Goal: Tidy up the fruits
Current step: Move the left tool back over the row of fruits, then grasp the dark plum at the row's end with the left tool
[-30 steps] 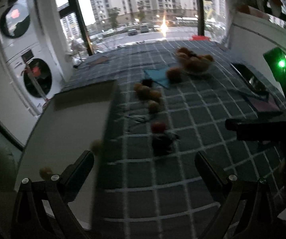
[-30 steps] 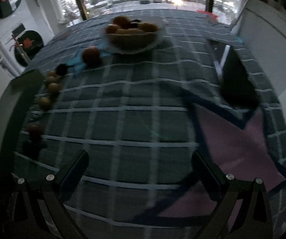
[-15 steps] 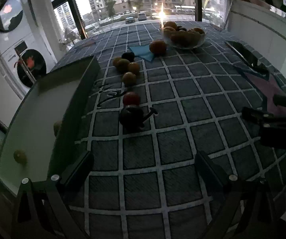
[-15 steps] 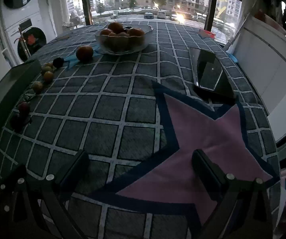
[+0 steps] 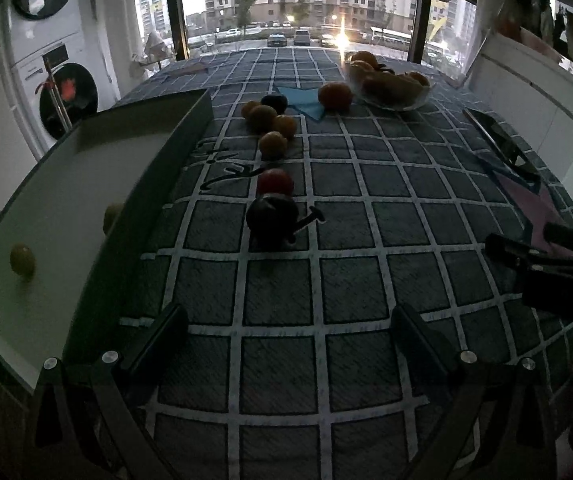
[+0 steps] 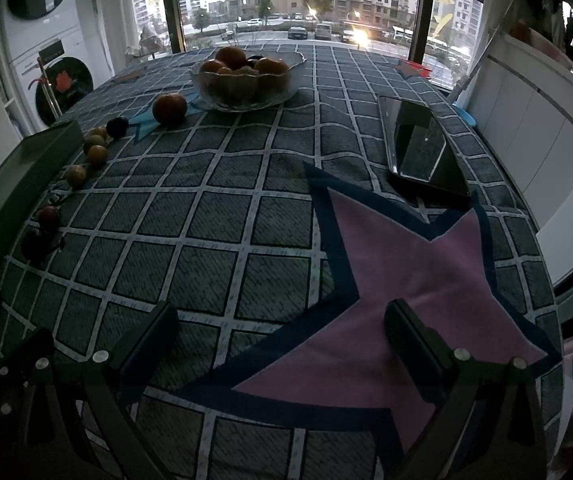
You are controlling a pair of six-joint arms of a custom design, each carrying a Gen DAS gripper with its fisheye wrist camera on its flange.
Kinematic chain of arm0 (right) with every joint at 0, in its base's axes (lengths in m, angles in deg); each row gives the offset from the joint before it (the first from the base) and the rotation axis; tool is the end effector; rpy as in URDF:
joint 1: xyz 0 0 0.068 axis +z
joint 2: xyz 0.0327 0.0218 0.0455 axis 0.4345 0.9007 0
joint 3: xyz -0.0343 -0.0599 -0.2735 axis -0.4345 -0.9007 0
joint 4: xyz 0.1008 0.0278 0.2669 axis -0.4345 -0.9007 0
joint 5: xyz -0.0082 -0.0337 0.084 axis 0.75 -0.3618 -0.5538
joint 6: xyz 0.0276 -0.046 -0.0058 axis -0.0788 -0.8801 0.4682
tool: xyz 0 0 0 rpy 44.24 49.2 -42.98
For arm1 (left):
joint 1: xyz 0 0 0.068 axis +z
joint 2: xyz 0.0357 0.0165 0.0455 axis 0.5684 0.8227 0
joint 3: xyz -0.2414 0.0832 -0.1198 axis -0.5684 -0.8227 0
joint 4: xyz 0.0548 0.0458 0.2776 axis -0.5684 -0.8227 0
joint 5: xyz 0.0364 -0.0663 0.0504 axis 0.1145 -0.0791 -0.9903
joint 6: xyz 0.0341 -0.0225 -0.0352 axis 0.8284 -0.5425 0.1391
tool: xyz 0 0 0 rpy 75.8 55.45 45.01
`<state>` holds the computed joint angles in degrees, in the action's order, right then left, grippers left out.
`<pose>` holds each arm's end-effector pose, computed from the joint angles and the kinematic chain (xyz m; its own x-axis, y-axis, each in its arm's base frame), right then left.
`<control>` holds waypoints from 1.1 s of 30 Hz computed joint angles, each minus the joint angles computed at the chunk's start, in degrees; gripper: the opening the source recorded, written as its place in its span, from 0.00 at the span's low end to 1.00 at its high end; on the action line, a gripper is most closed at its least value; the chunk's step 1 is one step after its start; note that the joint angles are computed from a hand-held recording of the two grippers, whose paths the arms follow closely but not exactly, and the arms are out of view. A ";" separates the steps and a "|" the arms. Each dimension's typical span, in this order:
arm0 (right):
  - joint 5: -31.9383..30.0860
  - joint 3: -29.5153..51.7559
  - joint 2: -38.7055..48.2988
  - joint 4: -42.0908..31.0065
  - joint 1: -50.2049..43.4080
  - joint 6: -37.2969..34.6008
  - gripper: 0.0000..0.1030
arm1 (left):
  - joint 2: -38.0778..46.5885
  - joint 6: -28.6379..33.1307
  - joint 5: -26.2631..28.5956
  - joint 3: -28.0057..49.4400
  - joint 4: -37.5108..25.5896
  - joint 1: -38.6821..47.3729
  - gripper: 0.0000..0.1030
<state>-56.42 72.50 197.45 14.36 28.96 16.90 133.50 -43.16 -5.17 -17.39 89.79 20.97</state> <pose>0.3438 0.0196 0.0666 -0.8052 -0.1017 -0.5842 -0.1080 0.9939 -0.0241 0.2792 -0.0636 0.0351 -0.7939 0.0290 -0.6073 0.0410 0.9991 -0.0059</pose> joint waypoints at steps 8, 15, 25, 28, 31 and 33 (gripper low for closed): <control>0.02 0.03 0.01 -0.01 0.01 -0.06 1.00 | -0.53 0.17 1.32 2.28 -5.31 0.67 0.99; 0.07 -0.21 -0.27 0.01 0.07 -0.02 1.00 | -2.68 1.24 0.06 7.04 -11.35 2.24 0.99; 0.03 -0.16 -0.22 0.05 0.07 0.00 1.00 | 4.51 -0.47 -1.37 16.06 -17.16 3.35 0.73; 0.06 -0.15 -0.23 0.03 0.09 0.01 1.00 | 4.28 -0.88 -0.67 15.39 -16.11 3.98 0.61; 0.01 -0.12 -0.19 0.04 0.08 0.00 1.00 | 3.85 -0.22 0.40 15.25 -16.14 3.97 0.40; 0.07 -0.08 -0.19 -0.01 0.11 -0.02 1.00 | 3.84 0.15 1.09 15.15 -15.79 3.70 0.32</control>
